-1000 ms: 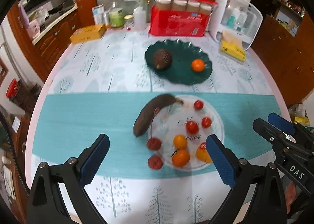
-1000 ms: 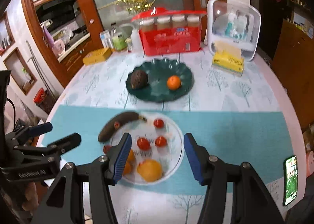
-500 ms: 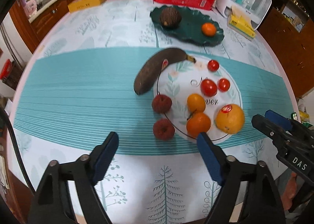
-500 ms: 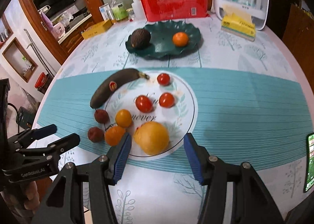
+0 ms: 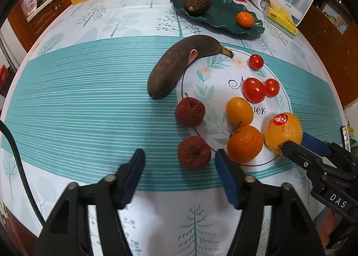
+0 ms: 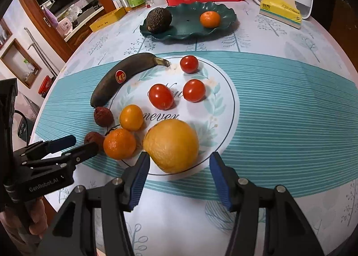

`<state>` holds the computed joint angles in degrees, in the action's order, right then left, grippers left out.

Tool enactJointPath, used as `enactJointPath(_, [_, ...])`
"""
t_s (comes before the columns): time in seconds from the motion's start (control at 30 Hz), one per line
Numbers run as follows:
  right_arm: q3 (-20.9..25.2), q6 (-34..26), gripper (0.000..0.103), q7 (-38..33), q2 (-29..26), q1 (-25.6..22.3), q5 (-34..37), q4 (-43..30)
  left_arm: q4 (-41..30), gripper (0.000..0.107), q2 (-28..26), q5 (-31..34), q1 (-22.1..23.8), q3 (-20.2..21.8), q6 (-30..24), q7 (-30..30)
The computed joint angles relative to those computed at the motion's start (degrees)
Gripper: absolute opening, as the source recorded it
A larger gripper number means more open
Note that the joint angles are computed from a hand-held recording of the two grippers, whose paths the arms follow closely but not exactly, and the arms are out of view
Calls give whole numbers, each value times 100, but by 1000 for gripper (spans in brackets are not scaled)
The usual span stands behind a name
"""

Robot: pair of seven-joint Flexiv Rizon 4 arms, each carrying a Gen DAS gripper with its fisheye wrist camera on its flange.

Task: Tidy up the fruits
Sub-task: 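Grasp a lychee with the left tool while the right tool grasps the large orange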

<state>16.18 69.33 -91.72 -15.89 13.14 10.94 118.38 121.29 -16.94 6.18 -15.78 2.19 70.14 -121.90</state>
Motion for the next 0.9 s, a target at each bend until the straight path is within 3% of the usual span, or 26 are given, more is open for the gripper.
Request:
enactJointPath(0.1, [33, 51, 56, -69, -66, -17, 59, -42, 7, 46, -79, -156, 68, -89, 92, 139])
enactJointPath(0.33, [24, 79, 56, -38, -245, 55, -76, -144, -49, 43, -184, -72, -56, 41, 192, 60])
enactJointPath(0.47, [38, 162, 56, -20, -374, 53, -136, -190, -37, 31, -218, -47, -85, 59, 324, 40])
enactJointPath(0.73, [44, 342, 49, 44, -407, 72, -397, -85, -17, 30, -139, 95, -234, 208, 342, -308])
enactJointPath(0.9, [-109, 54, 48, 318, -203, 172, -736, 2, -28, 30, 246, 205, -201, 165, 82, -407])
